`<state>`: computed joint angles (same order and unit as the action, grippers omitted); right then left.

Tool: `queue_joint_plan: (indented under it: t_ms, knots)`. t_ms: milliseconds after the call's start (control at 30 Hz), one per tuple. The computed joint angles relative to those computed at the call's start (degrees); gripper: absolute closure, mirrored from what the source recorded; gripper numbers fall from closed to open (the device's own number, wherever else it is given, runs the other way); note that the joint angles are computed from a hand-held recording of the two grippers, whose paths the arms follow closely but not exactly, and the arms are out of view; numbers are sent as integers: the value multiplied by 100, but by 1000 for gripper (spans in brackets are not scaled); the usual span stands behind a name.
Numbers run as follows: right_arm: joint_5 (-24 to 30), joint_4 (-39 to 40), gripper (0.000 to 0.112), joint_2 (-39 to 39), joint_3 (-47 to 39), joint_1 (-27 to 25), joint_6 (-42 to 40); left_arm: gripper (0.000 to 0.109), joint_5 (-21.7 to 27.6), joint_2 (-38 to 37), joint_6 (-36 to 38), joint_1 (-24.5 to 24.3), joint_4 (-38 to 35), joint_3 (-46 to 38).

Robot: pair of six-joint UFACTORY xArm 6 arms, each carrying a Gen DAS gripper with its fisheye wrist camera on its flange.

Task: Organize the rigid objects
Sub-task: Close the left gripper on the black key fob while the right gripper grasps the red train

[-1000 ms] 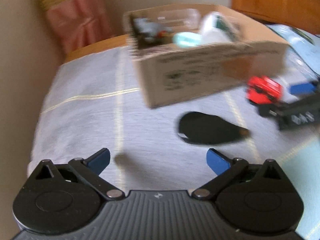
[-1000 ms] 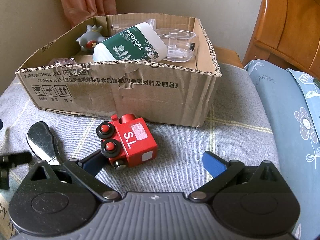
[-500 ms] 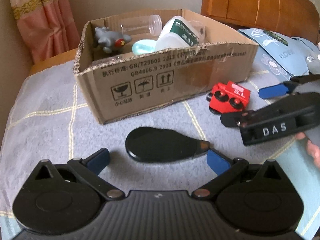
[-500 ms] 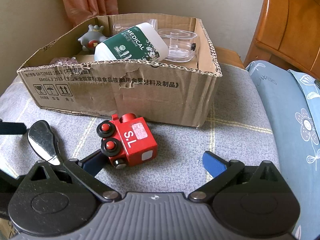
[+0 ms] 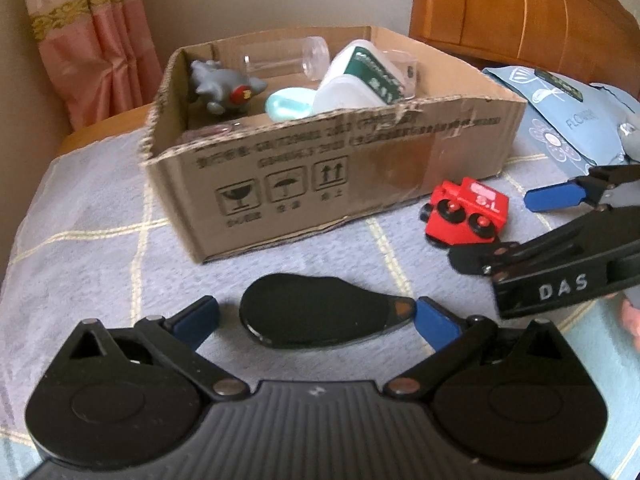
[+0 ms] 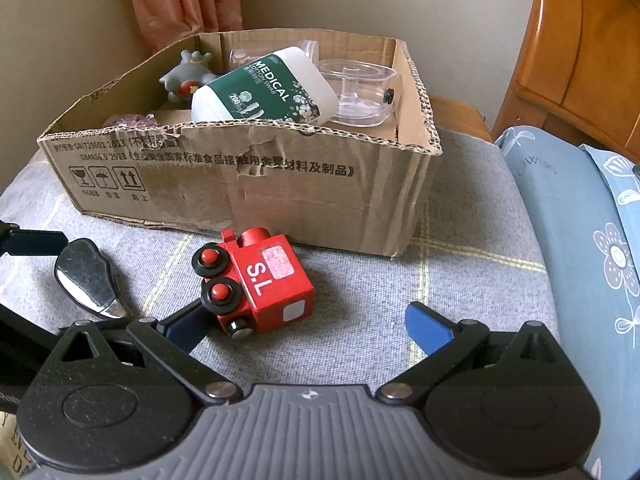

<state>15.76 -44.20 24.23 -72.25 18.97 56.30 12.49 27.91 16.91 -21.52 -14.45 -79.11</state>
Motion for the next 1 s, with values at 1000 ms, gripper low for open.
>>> queue_joint_plan:
  t_ms: [1000]
  knots:
    - [-844,1676,49,103,46,83,-2759,9,168,18,1721,115,-1188,-109]
